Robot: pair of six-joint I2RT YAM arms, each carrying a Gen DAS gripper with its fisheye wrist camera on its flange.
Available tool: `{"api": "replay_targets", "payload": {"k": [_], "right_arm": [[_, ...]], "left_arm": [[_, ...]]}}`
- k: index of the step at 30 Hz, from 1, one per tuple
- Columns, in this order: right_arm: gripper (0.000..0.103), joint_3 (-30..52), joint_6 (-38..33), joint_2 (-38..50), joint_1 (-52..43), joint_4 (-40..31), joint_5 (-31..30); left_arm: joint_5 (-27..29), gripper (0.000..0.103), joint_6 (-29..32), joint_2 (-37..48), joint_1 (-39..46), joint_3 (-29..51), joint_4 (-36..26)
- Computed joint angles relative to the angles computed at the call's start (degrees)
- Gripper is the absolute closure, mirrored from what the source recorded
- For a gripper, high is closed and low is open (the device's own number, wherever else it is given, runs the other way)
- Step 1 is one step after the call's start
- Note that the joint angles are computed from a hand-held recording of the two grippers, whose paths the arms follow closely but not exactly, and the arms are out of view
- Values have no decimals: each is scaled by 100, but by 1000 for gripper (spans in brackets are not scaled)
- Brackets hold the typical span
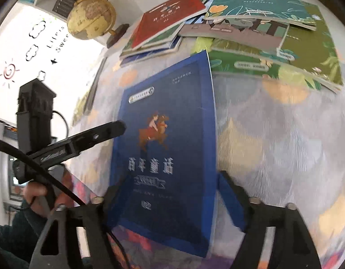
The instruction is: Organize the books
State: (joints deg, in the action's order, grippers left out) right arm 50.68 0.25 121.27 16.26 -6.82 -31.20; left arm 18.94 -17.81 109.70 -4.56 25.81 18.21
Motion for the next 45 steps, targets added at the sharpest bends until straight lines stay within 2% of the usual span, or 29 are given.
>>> {"api": "replay_targets", "payload": {"k": [3, 7, 9, 12, 13, 14, 15, 16, 18, 21, 23, 26, 28, 30, 31, 33, 37, 39, 40, 41, 43, 45], "right_arm": [[46, -488, 187, -386, 59, 274, 403], [51, -1123, 306, -808, 234, 633, 1130], [58, -1399, 438, -935, 345, 895, 1214], [58, -1739, 725, -1041, 681, 1364, 1507], [58, -1765, 791, -1070, 738, 1387, 1521], [58, -1792, 872, -1085, 734, 1434, 1291], [57, -1812, 988, -1061, 762, 1524, 1060], [56, -1854, 1172, -1072, 906, 1626, 1166], [56, -1909, 1312, -1055, 1185, 1742, 1531], [56, -2019, 1476, -1096, 1077, 1889, 1430], [56, -2113, 1565, -1063, 832, 2051, 1120], [55, -2283, 1728, -956, 369, 2372, 522], [55, -2321, 1968, -808, 202, 2635, 198], [55, -2346, 2186, -792, 198, 2730, 119], [55, -2358, 2262, -814, 214, 2741, 122], [55, -2369, 2357, -858, 278, 2740, 132], [55, -2350, 2514, -934, 470, 2702, 159], [55, -2296, 2613, -986, 549, 2574, 108], [54, -2289, 2644, -1075, 586, 2485, 135], [45, -2266, 2668, -1111, 578, 2432, 116], [23, -2297, 2936, -999, 365, 2723, -334], [20, -2440, 3241, -812, 44, 3324, -890]], "left_arm": [[0, 39, 204, -358, -96, -588, 133], [-180, 39, 3, -620, -473, -1107, 341], [-391, 39, -87, -616, -676, -1119, 322], [-849, 33, -180, -573, -1181, -942, 141], [-928, 29, -185, -541, -1315, -915, 158], [-1078, 24, -232, -484, -1443, -921, 266], [-1160, 23, -292, -410, -1484, -969, 451], [-1102, 23, -283, -428, -1409, -1076, 625], [-717, 23, -217, -477, -1069, -1274, 924], [624, 29, -6, -635, 87, -1626, 1367], [1941, 35, 395, -949, 1060, -1666, 1041], [3592, 40, 619, -811, 2038, -1456, 695], [3549, 45, 388, -480, 1986, -1441, 1117], [2806, 52, -42, 129, 1484, -1359, 1797], [2599, 59, -143, 463, 1296, -1243, 1926], [2462, 65, -446, 956, 982, -1117, 2296], [2040, 81, -787, 913, 430, -1170, 2613], [2527, 87, -1144, 962, 549, -1149, 2892], [2854, 87, -1034, 913, 807, -1196, 2827], [3229, 87, -1206, 971, 937, -1157, 2932], [4006, 87, -1523, 1185, 1234, -1056, 3200], [4291, 87, -1833, 1269, 1291, -1025, 3408]]}}
